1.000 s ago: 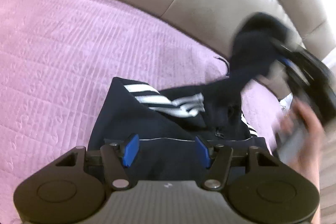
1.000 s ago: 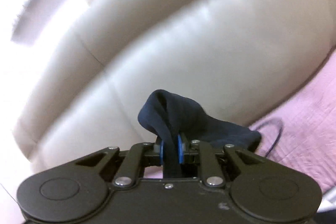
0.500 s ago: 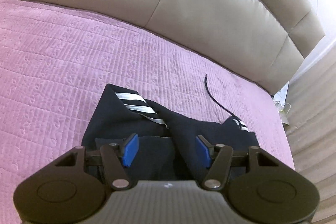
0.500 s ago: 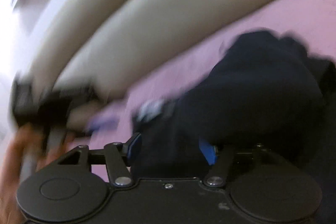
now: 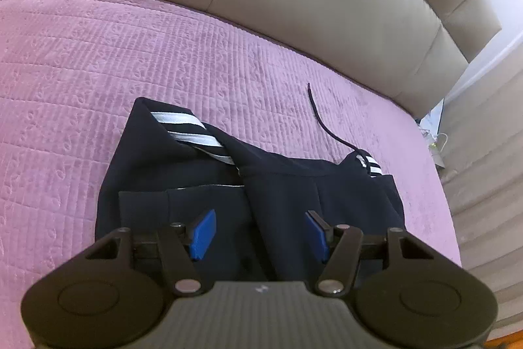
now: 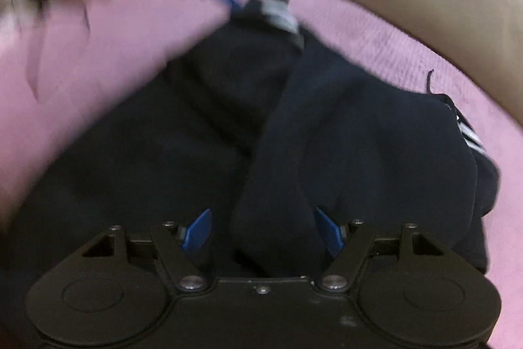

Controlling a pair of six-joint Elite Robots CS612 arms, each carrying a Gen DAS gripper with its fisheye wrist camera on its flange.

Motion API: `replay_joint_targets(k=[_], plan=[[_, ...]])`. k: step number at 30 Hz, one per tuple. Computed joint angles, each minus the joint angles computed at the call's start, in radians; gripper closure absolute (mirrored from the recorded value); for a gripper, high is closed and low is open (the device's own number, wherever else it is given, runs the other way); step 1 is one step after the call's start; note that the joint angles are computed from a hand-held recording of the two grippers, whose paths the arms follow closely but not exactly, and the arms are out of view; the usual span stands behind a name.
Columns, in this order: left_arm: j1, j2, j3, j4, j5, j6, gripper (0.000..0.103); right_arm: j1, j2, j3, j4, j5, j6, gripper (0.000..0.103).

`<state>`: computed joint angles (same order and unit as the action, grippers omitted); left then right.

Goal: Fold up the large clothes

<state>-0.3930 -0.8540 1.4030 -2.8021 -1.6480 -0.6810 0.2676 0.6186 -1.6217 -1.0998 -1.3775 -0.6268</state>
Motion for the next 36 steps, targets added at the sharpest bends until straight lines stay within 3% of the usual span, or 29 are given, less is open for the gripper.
replay_joint_targets(k=[1, 2, 4, 5, 7, 9, 12, 13, 16, 18, 20, 24, 26, 28, 29, 31, 33, 36], plan=[[0.000, 0.000, 0.000, 0.002, 0.002, 0.000, 0.041, 0.013, 0.016, -0.006, -0.028, -0.058, -0.024, 0.038], [0.002, 0.000, 0.000, 0.005, 0.003, -0.004, 0.041, 0.016, 0.024, -0.011, -0.045, -0.074, -0.006, 0.084], [0.004, 0.000, 0.000, 0.012, 0.008, -0.017, 0.041, -0.008, 0.019, -0.017, -0.037, -0.008, 0.153, 0.085], [0.006, 0.000, 0.001, 0.010, 0.009, -0.024, 0.041, -0.024, 0.014, -0.021, -0.050, 0.058, 0.256, 0.085], [0.007, -0.001, 0.002, 0.011, 0.013, -0.033, 0.041, -0.037, 0.008, -0.036, -0.151, 0.135, 0.359, 0.085], [0.008, -0.004, 0.003, 0.018, 0.018, -0.035, 0.041, -0.021, -0.007, -0.032, -0.221, 0.109, 0.320, 0.085], [0.007, -0.005, 0.000, 0.041, 0.037, -0.044, 0.041, -0.007, -0.033, -0.013, -0.195, 0.113, 0.299, 0.082], [0.006, -0.003, -0.001, 0.044, 0.037, -0.045, 0.041, -0.005, -0.033, -0.009, -0.159, 0.130, 0.293, 0.075], [0.005, 0.008, -0.011, 0.052, 0.000, -0.039, 0.041, 0.006, -0.061, 0.053, 0.037, 0.185, 0.204, 0.033], [0.004, 0.017, -0.015, 0.048, -0.030, -0.029, 0.040, 0.003, -0.075, 0.065, 0.134, 0.230, 0.142, 0.031], [0.001, 0.032, -0.026, 0.054, -0.062, -0.022, 0.040, -0.009, -0.078, 0.050, 0.111, 0.273, 0.151, 0.024], [-0.013, 0.063, -0.063, 0.130, -0.128, 0.009, 0.040, -0.052, -0.078, 0.053, 0.026, 0.339, 0.252, 0.024], [-0.024, 0.079, -0.087, 0.195, -0.135, 0.058, 0.039, -0.051, -0.087, 0.083, 0.043, 0.256, 0.263, 0.024], [-0.043, 0.089, -0.105, 0.291, -0.050, 0.105, 0.032, -0.045, -0.092, 0.120, 0.133, 0.146, 0.249, 0.024], [-0.047, 0.090, -0.101, 0.291, -0.030, 0.125, 0.029, -0.046, -0.095, 0.139, 0.191, 0.114, 0.242, 0.024], [-0.043, 0.087, -0.099, 0.287, -0.039, 0.110, 0.029, -0.071, -0.082, 0.124, 0.212, 0.177, 0.236, 0.024], [-0.033, 0.082, -0.106, 0.302, -0.038, 0.061, 0.029, -0.095, -0.103, 0.137, 0.214, 0.237, 0.277, 0.024], [-0.013, 0.072, -0.090, 0.247, -0.061, -0.016, 0.030, -0.130, -0.126, 0.156, 0.039, 0.310, 0.344, 0.024]])
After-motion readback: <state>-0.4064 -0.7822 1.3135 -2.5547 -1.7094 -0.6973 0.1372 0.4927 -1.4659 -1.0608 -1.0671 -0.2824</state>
